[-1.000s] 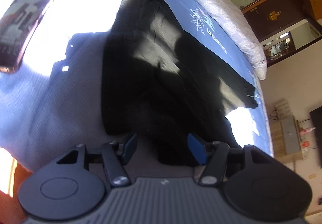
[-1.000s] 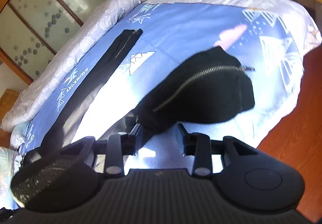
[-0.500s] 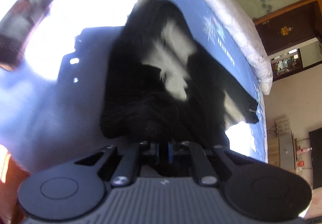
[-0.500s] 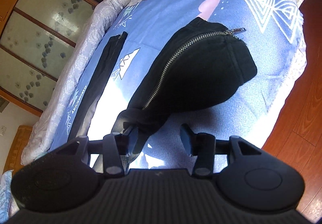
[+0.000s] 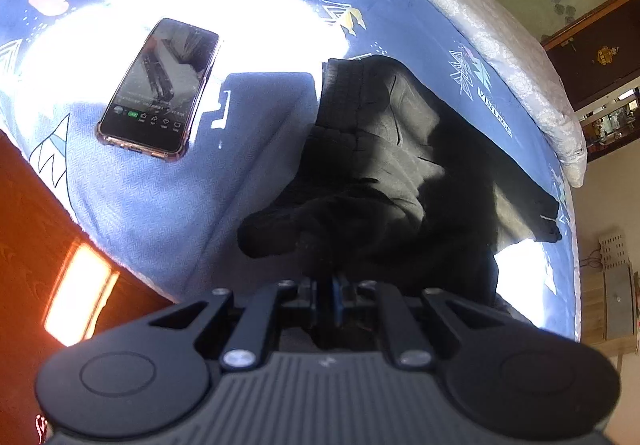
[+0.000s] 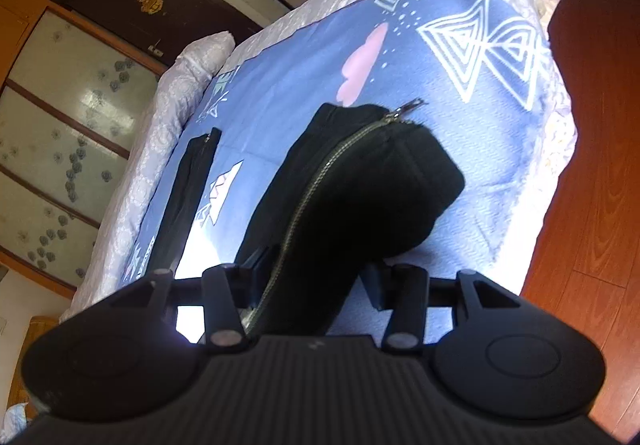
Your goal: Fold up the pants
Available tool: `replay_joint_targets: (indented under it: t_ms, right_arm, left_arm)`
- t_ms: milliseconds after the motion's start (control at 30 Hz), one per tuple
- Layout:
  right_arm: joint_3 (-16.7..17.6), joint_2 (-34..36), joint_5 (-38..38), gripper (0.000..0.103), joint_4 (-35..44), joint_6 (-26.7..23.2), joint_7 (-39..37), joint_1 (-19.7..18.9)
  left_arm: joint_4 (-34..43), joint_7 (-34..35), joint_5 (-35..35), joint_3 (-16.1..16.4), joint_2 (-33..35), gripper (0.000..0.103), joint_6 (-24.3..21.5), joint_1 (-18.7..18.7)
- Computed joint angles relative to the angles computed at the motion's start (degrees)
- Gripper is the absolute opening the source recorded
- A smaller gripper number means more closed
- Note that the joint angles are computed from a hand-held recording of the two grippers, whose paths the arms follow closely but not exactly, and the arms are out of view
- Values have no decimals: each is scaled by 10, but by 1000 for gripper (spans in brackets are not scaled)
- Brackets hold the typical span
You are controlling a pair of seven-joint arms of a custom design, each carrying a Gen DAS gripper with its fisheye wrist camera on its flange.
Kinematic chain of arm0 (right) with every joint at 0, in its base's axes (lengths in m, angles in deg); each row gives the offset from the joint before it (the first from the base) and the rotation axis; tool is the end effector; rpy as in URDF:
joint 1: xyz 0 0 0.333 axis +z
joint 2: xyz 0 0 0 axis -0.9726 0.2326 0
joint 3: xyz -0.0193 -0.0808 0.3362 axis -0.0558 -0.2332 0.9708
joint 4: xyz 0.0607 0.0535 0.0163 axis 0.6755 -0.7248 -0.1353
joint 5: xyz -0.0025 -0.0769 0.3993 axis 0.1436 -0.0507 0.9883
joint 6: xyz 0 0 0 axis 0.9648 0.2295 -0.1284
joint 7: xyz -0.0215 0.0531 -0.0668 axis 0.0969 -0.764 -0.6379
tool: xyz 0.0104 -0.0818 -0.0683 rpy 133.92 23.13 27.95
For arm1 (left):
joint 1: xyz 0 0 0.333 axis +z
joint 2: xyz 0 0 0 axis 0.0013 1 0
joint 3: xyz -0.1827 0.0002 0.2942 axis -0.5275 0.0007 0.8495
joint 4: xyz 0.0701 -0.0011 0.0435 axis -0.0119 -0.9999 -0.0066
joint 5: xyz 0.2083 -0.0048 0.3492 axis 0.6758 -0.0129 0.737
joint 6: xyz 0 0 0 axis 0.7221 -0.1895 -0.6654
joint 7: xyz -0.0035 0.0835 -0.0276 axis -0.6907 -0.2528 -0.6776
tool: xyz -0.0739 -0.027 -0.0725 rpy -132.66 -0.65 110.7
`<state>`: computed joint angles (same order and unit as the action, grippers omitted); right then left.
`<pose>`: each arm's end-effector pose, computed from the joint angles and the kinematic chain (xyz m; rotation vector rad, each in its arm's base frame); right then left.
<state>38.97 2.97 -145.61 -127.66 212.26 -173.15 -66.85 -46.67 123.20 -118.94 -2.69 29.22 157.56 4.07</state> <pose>0.4411 0.1544 0.3936 -0.2939 2.2807 -0.4325 0.5790 0.0075 0.5020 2.4007 -1.6764 0.9900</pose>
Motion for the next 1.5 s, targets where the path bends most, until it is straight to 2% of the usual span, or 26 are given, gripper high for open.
replay_joint_targets:
  t_ms: [67, 133, 167, 233, 267, 467, 500, 567, 700, 833, 933, 1033, 1100, 1167, 1233, 1267, 1300, 1333, 1367, 1400, 1500]
  right_arm:
    - [-11, 6, 49, 52, -1, 6, -42, -5]
    - [-14, 10, 72, 52, 2, 12, -51, -13]
    - [-13, 9, 98, 51, 4, 5, -85, -12]
    - [-10, 10, 169, 29, 17, -36, -214, 0]
    - [-2, 6, 176, 16, 19, -45, -235, -4]
    - [53, -52, 161, 8, 5, -209, -180, 7]
    - [58, -62, 143, 8, 5, -227, -172, 7]
    - [52, -65, 125, 7, 24, -240, -208, 7]
    - [23, -38, 60, 7, 91, -191, -237, -14]
    - [0, 22, 7, 7, 183, -139, -245, -27]
    - [-9, 45, -23, 7, 224, -132, -242, -27]
    - [-12, 33, -39, 7, 207, -138, -234, -23]
    - [-11, 26, -7, 7, 179, -158, -251, -21]
    - [-15, 28, 65, 8, 149, -167, -296, -19]
    - [-22, 41, 206, 9, 131, -184, -441, -16]
    - [-37, 53, 268, 12, 127, -216, -487, 5]
    - [-36, 49, 293, 12, 112, -223, -492, 6]
    - [-17, 35, 279, 12, 88, -207, -457, -13]
    - [-10, 25, 254, 19, 71, -209, -412, -12]
    - [-4, 20, 252, 26, 68, -226, -407, -10]
    - [7, 19, 251, 32, 78, -272, -429, -2]
  left_arm:
    - [1, 13, -12, 1, -2, 7, 5, 0]
    - [-2, 27, -36, 5, -8, 7, 9, 1]
    - [-4, 33, -46, 6, -11, 7, 11, 2]
    - [-8, 32, -50, 7, -12, 7, 11, 3]
    - [-9, 27, -46, 7, -11, 7, 10, 3]
    - [-4, 6, -33, 7, -1, 7, -11, 7]
    - [-2, 9, -38, 7, 0, 7, -15, 7]
    - [8, 17, -40, 7, 4, 7, -22, 8]
    - [24, 32, -57, 4, 7, 7, -13, 6]
    - [37, 47, -92, 3, 6, 7, 8, 5]
    - [42, 68, -128, 5, 0, 7, 12, 5]
    - [41, 65, -115, 4, -3, 7, 13, 3]
    - [37, 49, -90, 1, 4, 7, -2, 0]
    - [34, 23, -45, -5, 20, 8, -28, -4]
    - [34, -4, 20, -13, 39, 14, -55, -10]
    - [36, -19, 45, -16, 48, 15, -69, -13]
    - [36, -23, 52, -18, 52, 17, -78, -15]
    - [32, -22, 51, -19, 51, 17, -78, -15]
    - [26, -20, 49, -19, 47, 17, -69, -15]
    - [24, -15, 46, -18, 43, 20, -63, -14]
    - [18, -10, 42, -13, 29, 29, -39, -9]
